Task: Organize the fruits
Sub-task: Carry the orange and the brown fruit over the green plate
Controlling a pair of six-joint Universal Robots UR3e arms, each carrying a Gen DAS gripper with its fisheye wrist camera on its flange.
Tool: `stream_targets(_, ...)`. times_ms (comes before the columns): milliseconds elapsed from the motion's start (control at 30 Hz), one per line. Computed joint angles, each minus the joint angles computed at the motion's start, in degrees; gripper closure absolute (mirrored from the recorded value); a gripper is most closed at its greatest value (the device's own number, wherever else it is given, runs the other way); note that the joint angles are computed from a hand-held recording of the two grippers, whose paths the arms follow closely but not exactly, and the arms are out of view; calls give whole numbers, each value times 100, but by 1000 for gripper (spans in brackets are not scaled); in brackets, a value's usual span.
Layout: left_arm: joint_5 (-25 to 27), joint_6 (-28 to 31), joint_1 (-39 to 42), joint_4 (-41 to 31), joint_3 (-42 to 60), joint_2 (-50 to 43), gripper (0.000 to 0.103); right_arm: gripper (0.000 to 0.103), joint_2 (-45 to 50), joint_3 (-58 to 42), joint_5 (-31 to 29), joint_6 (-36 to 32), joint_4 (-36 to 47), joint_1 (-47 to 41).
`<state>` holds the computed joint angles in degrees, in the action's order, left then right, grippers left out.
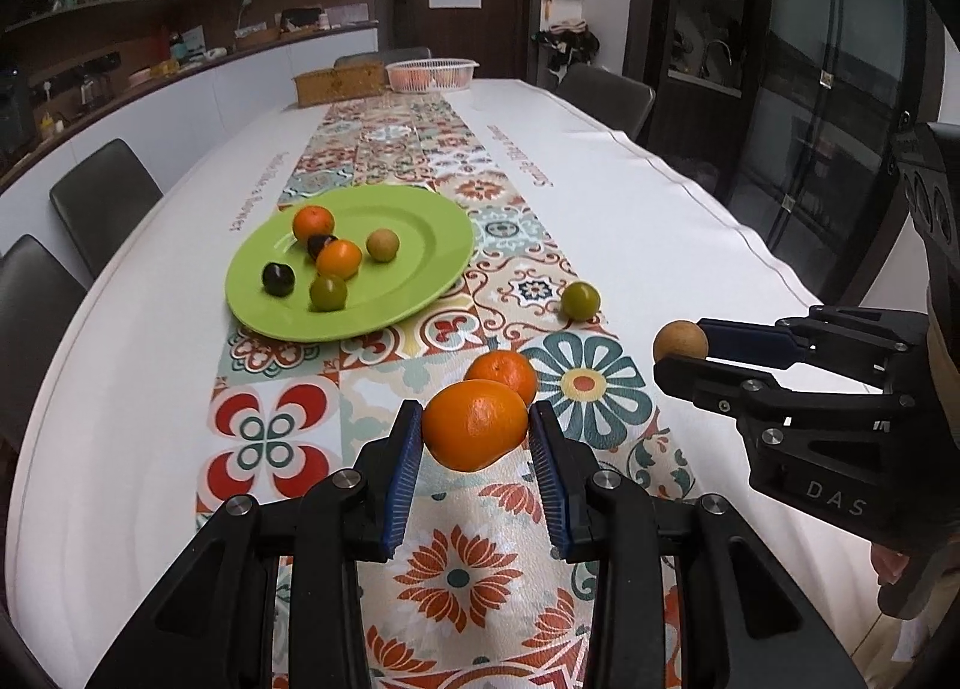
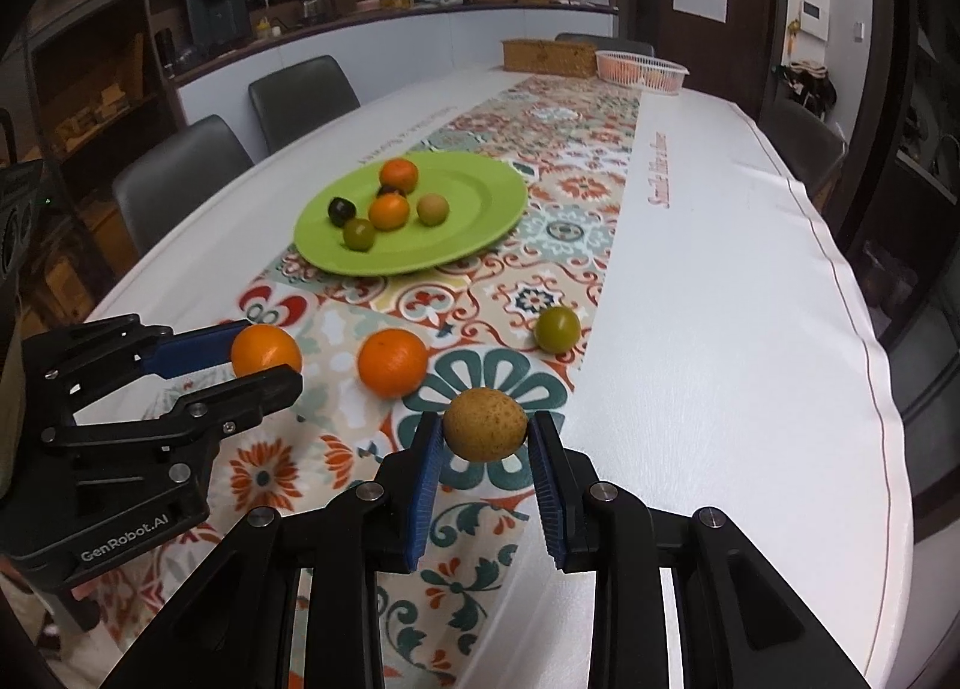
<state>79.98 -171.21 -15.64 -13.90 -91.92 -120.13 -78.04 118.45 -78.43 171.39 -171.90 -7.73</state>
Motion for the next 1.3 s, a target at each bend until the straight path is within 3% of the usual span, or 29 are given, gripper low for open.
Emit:
stream_targets(700,65,21,258,167,314,233,67,72,152,-1030,83,181,96,315)
stream_targets(1300,-22,257,653,-756,2338,-874,67,72,1751,-3599,-30,243,951,637)
